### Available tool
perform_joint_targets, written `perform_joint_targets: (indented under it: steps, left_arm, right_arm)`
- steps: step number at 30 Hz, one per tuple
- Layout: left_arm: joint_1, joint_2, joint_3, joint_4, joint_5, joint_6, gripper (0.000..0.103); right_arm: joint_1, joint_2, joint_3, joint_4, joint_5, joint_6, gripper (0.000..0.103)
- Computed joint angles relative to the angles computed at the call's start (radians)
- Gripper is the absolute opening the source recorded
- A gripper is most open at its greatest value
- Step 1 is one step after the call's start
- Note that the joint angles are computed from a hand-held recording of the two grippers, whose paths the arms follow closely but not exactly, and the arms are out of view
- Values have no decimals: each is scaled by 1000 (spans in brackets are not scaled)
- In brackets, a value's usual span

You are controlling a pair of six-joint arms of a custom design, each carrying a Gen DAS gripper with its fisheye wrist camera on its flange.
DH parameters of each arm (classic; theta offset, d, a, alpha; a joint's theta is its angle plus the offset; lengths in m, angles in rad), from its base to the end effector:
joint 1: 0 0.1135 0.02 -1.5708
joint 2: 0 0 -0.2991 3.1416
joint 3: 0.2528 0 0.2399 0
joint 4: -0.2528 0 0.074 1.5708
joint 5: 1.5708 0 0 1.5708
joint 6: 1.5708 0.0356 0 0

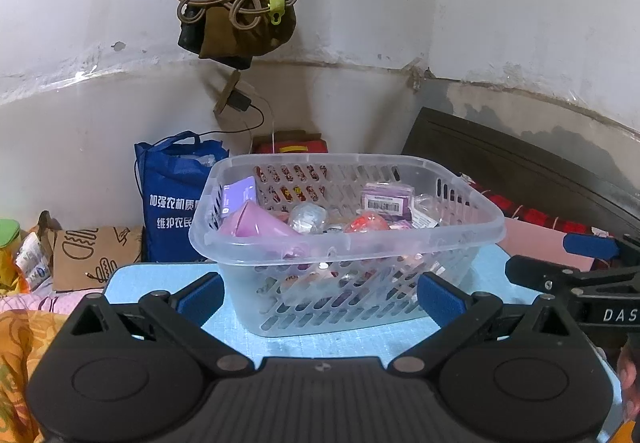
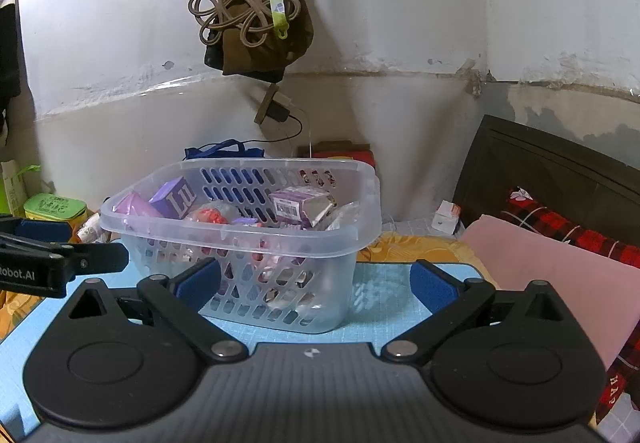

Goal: Organize objects

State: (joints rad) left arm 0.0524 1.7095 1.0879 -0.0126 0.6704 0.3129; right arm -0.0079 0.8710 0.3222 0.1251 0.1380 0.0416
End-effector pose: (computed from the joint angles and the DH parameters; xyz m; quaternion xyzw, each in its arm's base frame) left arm 0.3679 -0.0029 0.2629 0.2567 0.8162 -0.2112 0.4725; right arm 0.1564 -0.0061 0.2274 0.0581 0.8368 -0.0488 0.5422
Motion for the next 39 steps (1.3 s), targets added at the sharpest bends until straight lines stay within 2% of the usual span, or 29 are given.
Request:
perform_joint_targets:
  steps: [25,32,39]
  left_arm:
    - [-15,-1,4,1,-21,-12,103]
    - [-14,9,11,-17,-1,-9,103]
    - [-21,0,-15,26,-13,-9,103]
  right_arm:
    - [-23,5,4,-5,-21,-2,103]
    - [-29,7,5,-7,-27,-4,103]
    - [-36,12,6,-5,-35,-6,103]
